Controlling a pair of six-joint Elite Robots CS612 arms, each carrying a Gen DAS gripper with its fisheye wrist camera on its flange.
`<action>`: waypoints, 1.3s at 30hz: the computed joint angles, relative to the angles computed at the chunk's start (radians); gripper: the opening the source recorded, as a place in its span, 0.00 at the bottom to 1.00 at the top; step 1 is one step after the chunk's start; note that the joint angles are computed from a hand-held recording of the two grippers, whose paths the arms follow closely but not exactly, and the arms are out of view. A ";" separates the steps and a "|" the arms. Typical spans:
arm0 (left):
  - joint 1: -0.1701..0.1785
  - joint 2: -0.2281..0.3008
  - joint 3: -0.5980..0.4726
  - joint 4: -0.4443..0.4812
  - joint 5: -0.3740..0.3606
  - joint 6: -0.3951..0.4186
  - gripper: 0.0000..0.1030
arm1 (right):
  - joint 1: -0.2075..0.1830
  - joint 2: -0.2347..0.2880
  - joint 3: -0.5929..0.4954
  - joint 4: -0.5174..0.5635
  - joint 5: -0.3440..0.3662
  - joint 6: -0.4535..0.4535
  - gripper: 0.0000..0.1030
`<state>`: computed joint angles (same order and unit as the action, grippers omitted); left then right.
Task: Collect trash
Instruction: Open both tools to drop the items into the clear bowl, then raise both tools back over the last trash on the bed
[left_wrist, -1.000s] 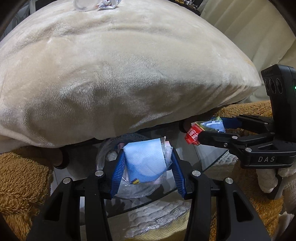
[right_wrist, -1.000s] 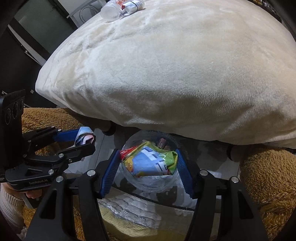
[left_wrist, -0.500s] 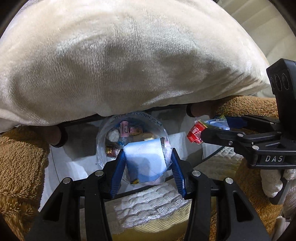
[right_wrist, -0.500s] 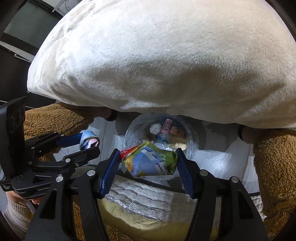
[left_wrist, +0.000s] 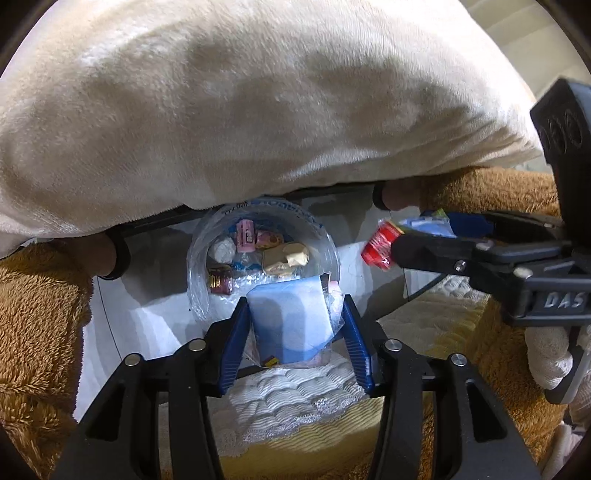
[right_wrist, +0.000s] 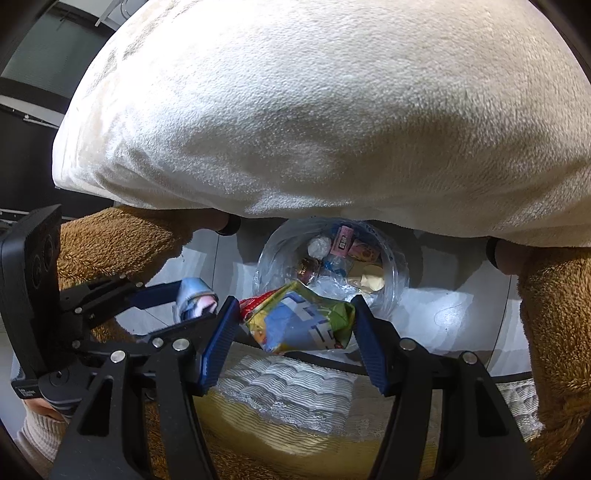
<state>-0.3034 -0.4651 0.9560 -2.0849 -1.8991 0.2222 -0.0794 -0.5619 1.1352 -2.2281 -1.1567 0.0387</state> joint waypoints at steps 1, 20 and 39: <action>-0.001 -0.002 0.003 -0.005 0.011 0.000 0.60 | -0.001 0.001 -0.003 0.004 0.007 0.005 0.71; 0.006 -0.015 0.030 -0.121 -0.010 -0.036 0.62 | -0.002 -0.033 0.062 -0.139 -0.007 0.008 0.72; 0.044 -0.069 0.151 -0.601 -0.155 -0.123 0.62 | -0.016 -0.113 0.229 -0.719 0.023 -0.075 0.72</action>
